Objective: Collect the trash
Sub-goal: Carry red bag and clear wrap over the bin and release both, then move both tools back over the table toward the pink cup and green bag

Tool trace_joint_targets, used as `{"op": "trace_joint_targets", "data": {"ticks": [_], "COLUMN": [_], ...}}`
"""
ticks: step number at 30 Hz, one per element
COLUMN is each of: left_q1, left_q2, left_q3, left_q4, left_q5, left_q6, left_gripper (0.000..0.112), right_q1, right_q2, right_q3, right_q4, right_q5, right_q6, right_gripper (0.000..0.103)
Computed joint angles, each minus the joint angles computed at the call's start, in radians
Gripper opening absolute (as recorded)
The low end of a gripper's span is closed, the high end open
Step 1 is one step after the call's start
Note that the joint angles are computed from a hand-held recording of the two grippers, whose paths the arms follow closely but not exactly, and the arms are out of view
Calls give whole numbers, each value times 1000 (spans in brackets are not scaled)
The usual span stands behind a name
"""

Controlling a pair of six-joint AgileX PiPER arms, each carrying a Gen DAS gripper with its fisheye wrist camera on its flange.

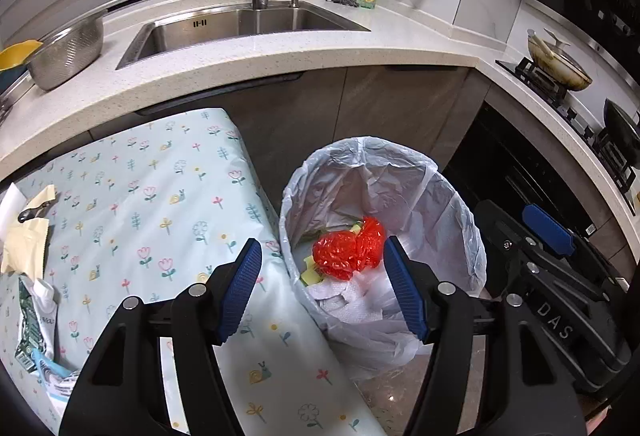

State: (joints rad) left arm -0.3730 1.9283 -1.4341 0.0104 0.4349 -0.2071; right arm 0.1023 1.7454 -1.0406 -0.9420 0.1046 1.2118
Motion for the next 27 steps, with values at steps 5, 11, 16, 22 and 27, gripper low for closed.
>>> {"op": "trace_joint_targets", "data": {"ticks": [5,11,16,22,27], "left_q1": [26,56,97,170,265], "left_q2": [-50,-121,-203,-328,-438], "left_q3": [47,106,188,321,433], "left_q4": [-6,-8,-19,-15,-58], "left_q5": [-18,-33,-58,-83,-94], "left_q6": [3,16,25,37,102], "left_gripper": [63,63,68,72,75], "right_q1": [34,81,149,263,390], "right_q2": [-31,-72,-116,-168,-188], "right_q3": [-2,5,25,58,64], "right_q4": [-51,-42,-63,-104,-127], "right_q5": [37,70,105,153,208], "right_q6": [49,58,90,165,211], "right_gripper": [70,70,72,76,76]}}
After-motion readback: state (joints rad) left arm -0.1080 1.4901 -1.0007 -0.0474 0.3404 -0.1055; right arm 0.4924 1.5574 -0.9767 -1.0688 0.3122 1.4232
